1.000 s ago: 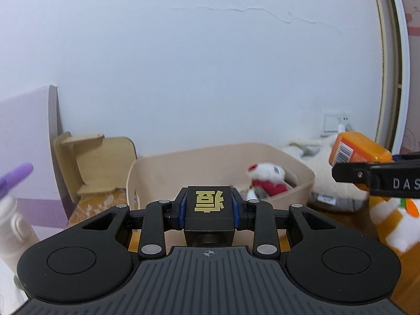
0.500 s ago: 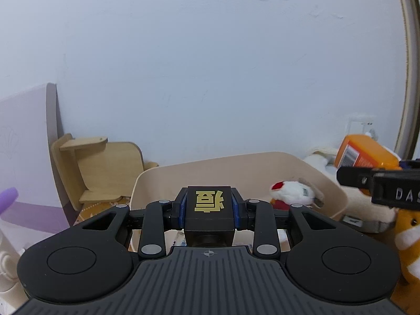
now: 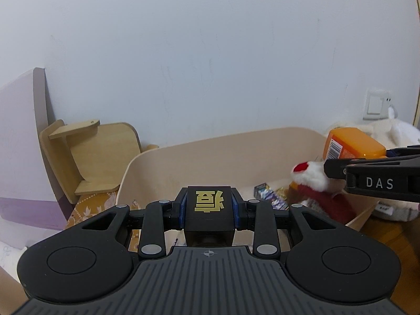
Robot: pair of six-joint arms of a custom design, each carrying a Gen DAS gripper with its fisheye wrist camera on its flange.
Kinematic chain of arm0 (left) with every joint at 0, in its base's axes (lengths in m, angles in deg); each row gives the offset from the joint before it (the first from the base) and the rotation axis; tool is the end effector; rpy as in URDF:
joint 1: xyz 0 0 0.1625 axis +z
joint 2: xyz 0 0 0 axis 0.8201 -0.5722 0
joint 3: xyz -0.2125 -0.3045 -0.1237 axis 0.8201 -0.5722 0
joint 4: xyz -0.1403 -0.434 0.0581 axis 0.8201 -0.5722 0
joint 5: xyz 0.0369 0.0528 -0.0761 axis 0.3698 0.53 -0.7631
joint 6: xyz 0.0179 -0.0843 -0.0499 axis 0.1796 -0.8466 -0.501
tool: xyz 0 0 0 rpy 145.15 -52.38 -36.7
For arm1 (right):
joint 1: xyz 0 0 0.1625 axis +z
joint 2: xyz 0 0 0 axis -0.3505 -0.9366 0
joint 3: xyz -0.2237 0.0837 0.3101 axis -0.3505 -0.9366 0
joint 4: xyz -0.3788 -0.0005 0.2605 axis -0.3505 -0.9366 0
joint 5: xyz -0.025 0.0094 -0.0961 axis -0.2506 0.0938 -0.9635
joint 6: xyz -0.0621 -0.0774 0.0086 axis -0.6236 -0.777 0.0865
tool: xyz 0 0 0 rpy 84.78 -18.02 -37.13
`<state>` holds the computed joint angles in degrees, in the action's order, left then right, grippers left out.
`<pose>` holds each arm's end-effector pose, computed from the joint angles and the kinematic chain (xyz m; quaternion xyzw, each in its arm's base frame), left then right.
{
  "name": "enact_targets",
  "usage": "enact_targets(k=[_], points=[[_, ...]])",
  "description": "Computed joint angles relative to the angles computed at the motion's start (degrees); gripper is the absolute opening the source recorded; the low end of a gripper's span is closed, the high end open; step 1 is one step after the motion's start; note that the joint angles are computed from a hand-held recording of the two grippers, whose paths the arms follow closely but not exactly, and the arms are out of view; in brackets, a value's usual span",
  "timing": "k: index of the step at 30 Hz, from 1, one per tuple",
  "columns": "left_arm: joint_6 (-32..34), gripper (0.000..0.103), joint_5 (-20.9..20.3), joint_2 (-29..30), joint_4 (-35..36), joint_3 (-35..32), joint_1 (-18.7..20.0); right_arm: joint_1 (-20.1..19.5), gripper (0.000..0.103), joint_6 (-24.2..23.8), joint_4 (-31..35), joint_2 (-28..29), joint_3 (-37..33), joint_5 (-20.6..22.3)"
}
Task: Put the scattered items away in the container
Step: 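Open the left gripper over the bin while the right gripper releases the bottle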
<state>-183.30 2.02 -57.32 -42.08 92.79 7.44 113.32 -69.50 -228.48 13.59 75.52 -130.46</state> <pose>-0.1532 -0.7142 0.0754 0.3031 0.7931 -0.4287 0.3088 0.1305 -0.6916 0.1083 0.1855 -0.8142 0.4581 0.3048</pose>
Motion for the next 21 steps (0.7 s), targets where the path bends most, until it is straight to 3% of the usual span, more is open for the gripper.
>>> enact_targets(k=[4, 7, 8, 9, 12, 21], points=[[0.1, 0.033, 0.0, 0.5, 0.3, -0.5, 0.4, -0.5, 0.050, 0.0, 1.8, 1.0, -1.0, -0.1], [1.6, 0.057, 0.0, -0.7, -2.3, 1.5, 0.2, -0.5, 0.050, 0.2, 1.6, 1.0, -0.6, 0.6], [2.1, 0.066, 0.7, -1.3, -3.0, 2.4, 0.2, -0.5, 0.054, -0.2, 1.4, 0.8, -0.4, 0.7], [2.6, 0.068, 1.0, -1.9, -4.0, 3.4, 0.0, -0.4, 0.061, -0.7, 0.7, 0.7, 0.0, 0.8], [3.7, 0.071, 1.2, -3.0, -5.6, 5.0, -0.4, -0.3, 0.069, -1.5, -1.8, 0.3, 0.8, 1.8], [1.9, 0.073, 0.9, -6.0, -6.8, 8.9, -1.2, 0.4, 0.077, -1.0, -4.2, -2.7, 4.9, 2.3]])
